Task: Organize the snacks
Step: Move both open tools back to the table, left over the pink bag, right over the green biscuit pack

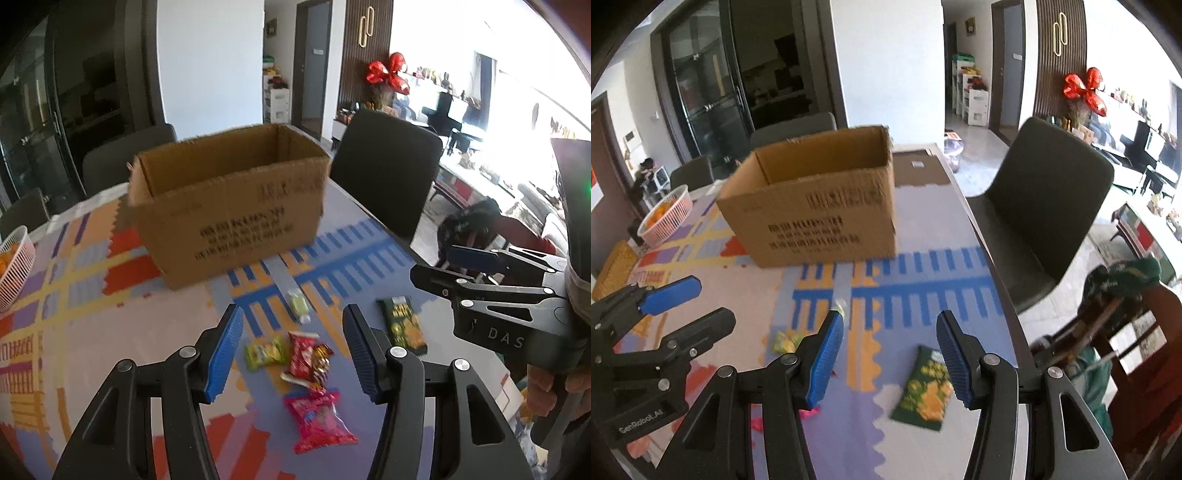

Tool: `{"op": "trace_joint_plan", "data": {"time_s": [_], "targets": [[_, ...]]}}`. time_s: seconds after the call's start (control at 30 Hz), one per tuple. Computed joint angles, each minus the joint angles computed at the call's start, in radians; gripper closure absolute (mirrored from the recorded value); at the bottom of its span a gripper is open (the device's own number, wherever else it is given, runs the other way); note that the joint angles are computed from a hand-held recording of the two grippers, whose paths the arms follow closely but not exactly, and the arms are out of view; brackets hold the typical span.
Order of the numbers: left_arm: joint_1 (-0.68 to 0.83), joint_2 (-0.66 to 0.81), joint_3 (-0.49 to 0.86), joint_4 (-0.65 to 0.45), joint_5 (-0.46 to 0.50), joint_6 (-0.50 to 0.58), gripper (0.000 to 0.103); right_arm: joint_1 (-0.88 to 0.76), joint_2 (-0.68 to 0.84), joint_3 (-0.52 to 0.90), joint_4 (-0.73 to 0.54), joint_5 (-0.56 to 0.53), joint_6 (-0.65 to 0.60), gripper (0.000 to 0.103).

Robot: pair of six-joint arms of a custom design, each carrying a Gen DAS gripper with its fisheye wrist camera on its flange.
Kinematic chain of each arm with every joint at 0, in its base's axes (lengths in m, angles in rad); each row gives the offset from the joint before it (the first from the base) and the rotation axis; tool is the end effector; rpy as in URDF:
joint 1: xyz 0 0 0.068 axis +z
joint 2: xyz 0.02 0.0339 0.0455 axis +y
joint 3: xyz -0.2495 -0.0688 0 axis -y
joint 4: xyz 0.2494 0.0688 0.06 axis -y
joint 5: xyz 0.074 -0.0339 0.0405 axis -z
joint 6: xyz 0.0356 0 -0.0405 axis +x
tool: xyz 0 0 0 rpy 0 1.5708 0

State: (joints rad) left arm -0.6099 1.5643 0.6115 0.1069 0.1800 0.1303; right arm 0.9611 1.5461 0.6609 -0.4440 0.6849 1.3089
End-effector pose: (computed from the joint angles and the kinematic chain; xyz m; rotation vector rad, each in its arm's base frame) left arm 0.2292 -0.1679 0.1129 0.9620 2.2482 -0.4343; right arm 0.1573 0.1859 0.1092 0.5223 2.3673 -0.0980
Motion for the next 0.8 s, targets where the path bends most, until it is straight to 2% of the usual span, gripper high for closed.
{"op": "trace_joint_plan", "data": {"time_s": [0.2, 0.4, 0.53, 0.8], "targets": [[-0.036, 0.046, -0.041, 0.027, 0.001, -0.004, 0.05, 0.063, 0.044, -0.029, -0.015, -0.027, 0.105, 0.049], [-0.046, 0.135, -0.058, 0.055, 0.009, -0.026, 0.052, 0.104, 0.118, -0.05, 0.021, -0.074, 0.178, 0.049], [-0.047, 0.199, -0.05, 0.067, 0.021, -0.037, 0.056, 0.111, 0.154, -0.085, 0.088, -0.119, 0.204, 0.049], [-0.051, 0.28, -0.056, 0.091, 0.003, -0.08, 0.058, 0.117, 0.234, -0.111, 0.188, -0.166, 0.24, 0.049]]}}
